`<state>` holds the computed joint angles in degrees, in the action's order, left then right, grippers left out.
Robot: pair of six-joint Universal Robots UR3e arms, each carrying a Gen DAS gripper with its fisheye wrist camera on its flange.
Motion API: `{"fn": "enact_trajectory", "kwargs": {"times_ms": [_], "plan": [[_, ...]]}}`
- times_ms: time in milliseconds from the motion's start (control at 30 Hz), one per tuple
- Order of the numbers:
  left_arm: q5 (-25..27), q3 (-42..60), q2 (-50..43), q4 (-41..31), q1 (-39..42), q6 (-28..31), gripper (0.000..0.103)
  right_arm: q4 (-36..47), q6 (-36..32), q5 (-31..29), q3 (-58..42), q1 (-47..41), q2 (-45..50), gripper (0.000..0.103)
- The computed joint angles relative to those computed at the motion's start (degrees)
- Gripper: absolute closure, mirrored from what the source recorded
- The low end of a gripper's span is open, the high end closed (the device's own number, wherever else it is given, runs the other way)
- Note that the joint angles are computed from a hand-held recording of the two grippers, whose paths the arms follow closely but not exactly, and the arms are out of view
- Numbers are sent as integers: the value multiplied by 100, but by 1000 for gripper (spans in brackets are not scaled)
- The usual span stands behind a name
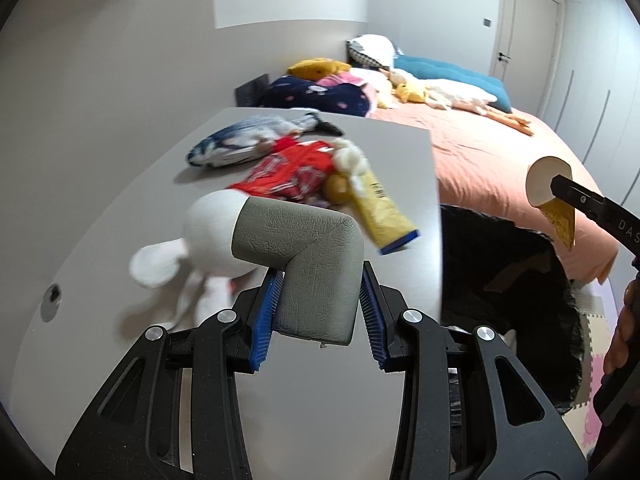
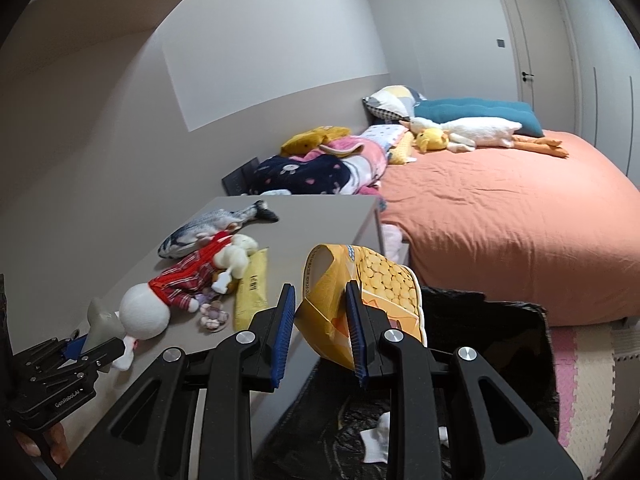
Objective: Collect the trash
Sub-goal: 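Carry foam and chip bag over the bin and open both grippers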
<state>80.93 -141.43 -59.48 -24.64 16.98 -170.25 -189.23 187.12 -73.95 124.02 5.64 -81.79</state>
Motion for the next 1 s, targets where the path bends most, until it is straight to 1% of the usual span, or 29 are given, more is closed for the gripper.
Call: {"fn": "enact_trajectory", "kwargs": {"times_ms": [133,400,700,1000], "plan": [[328,293,-669,423,-705,-343,64,3,-98,169,268,-358,-246,75],[694,873,-1622,813,-1682,-710,64,37,-282,472,771,-1085,-715,75],[831,1550,-2488,964,-2375,-917,64,99,-437,716,1176,-1739,-1088,75],[860,2256,-3230,953,-2987,-946,64,307,-661,976,1556,-2427,-1554,75]]}}
